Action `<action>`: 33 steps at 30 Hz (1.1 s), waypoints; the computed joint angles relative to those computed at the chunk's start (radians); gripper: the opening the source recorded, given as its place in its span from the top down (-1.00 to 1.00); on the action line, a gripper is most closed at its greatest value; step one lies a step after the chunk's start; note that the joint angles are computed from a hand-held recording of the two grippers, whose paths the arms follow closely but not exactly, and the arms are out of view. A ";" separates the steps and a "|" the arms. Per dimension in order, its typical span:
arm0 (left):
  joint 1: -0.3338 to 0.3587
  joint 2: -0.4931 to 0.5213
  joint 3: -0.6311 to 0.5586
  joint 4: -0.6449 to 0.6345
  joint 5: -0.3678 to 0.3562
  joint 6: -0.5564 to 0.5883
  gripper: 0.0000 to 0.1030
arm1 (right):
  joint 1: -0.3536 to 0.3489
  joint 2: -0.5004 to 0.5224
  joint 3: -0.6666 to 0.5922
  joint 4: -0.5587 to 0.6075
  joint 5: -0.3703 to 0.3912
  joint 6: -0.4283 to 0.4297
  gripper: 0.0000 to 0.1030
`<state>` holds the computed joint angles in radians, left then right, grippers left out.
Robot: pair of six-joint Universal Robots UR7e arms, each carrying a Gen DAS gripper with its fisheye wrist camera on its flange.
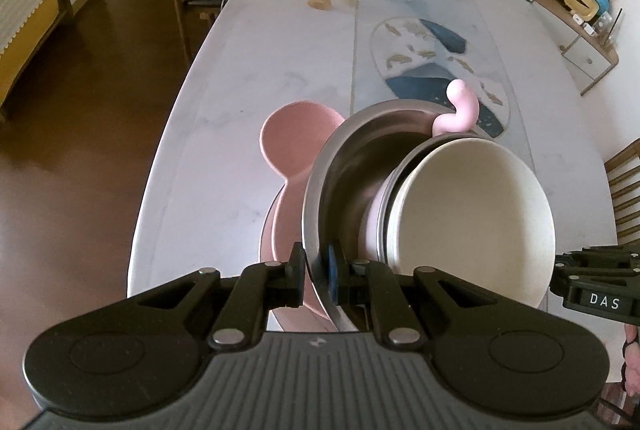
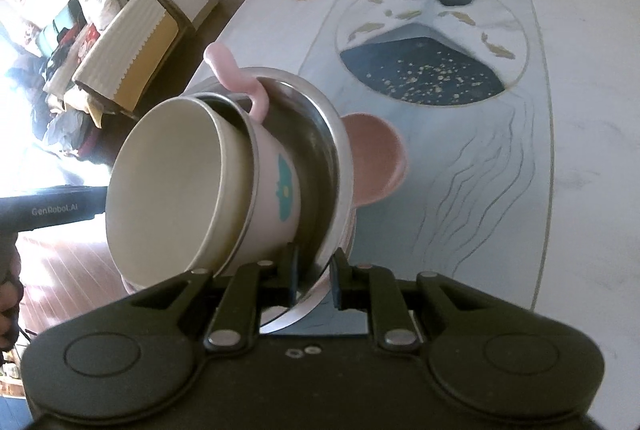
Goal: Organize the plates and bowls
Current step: 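Lift the nested stack and carry it onto the pink bear plate, then lower the stack onto the pink plates and open both grippers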
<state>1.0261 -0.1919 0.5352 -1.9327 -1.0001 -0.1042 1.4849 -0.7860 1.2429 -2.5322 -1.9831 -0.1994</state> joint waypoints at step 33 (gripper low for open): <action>0.000 -0.019 0.105 -0.113 0.039 0.035 0.77 | -0.005 0.003 0.045 -0.076 -0.059 0.015 0.27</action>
